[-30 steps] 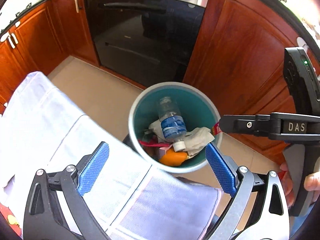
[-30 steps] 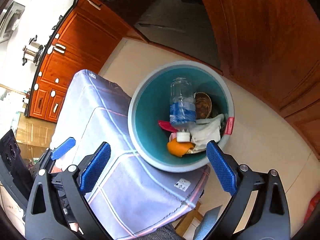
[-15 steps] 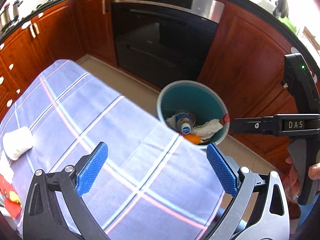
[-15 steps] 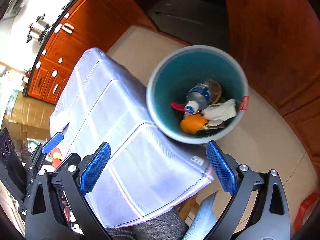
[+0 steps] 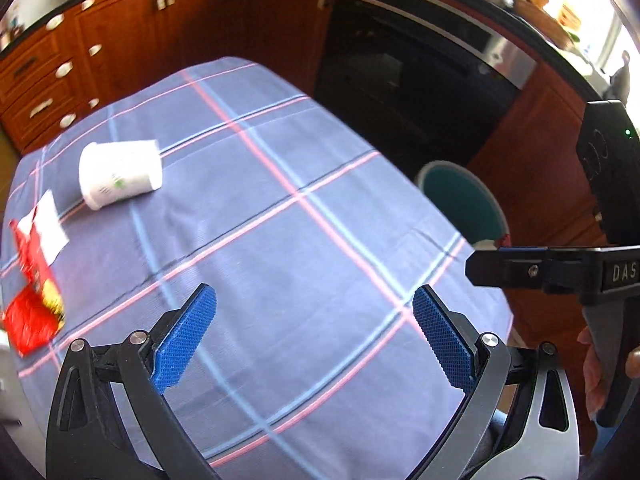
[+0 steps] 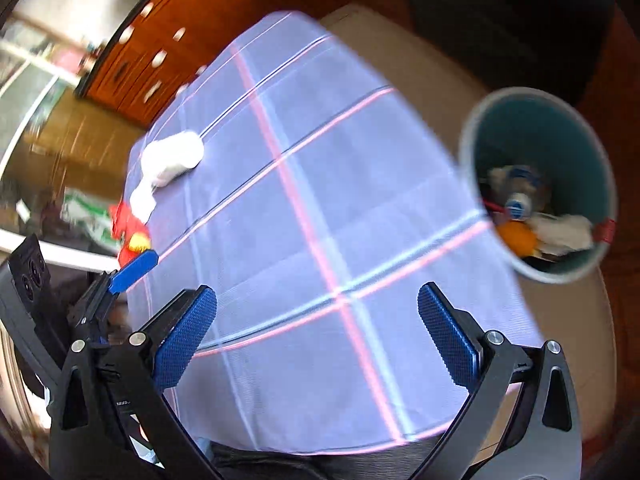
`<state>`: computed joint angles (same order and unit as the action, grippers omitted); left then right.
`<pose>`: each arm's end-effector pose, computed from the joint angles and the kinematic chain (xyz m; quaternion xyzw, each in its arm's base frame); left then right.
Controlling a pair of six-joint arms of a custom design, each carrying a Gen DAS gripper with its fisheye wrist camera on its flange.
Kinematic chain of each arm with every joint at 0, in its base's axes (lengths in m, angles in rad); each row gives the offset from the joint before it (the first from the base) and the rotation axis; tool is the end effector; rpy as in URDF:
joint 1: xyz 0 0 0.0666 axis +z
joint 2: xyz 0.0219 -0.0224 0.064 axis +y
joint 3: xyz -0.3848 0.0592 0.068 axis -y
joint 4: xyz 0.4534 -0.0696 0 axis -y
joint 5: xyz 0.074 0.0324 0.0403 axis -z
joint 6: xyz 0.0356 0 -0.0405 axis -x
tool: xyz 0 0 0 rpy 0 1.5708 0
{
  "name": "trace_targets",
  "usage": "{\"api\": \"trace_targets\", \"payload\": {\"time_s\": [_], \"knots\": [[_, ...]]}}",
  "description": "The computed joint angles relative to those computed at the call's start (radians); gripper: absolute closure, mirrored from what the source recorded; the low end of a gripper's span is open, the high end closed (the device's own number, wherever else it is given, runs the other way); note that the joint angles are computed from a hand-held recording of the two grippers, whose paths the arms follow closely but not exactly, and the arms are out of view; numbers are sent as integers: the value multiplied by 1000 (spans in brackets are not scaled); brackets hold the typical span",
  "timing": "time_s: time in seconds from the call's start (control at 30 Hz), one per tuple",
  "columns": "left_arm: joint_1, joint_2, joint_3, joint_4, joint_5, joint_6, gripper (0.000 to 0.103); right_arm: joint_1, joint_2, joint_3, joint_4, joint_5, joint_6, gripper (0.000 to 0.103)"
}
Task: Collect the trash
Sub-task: 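Move both tools back over the table toward the red bag and cup, then grasp the red snack bag with the left tool while the right tool grasps the paper cup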
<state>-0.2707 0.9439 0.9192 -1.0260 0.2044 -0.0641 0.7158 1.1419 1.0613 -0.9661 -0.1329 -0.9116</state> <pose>0.3433 -0.1032 0.3764 0.1860 0.9435 -0.1244 0.2443 0.3218 0.2855 0.3776 0.0771 0.9608 0.2319 0.1309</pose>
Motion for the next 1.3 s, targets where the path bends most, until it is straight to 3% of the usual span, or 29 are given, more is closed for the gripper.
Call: {"api": "trace_targets", "payload": {"time_s": [0.33, 0.63, 0.8, 0.93, 1.13, 1.3], "knots": [[352, -22, -60, -38, 99, -32, 4, 105, 288, 240, -38, -81, 95, 6], [598, 23, -52, -14, 121, -78, 4, 150, 476, 438, -99, -10, 243, 6], [633, 67, -29, 15, 122, -81, 4, 143, 555, 535, -120, -4, 289, 6], [606, 101, -4, 51, 107, -85, 4, 127, 615, 638, -132, 32, 346, 6], [559, 152, 26, 94, 98, -70, 4, 108, 738, 851, -170, 88, 498, 6], [545, 199, 41, 115, 91, -41, 4, 104, 893, 1074, -282, 90, 673, 6]]}}
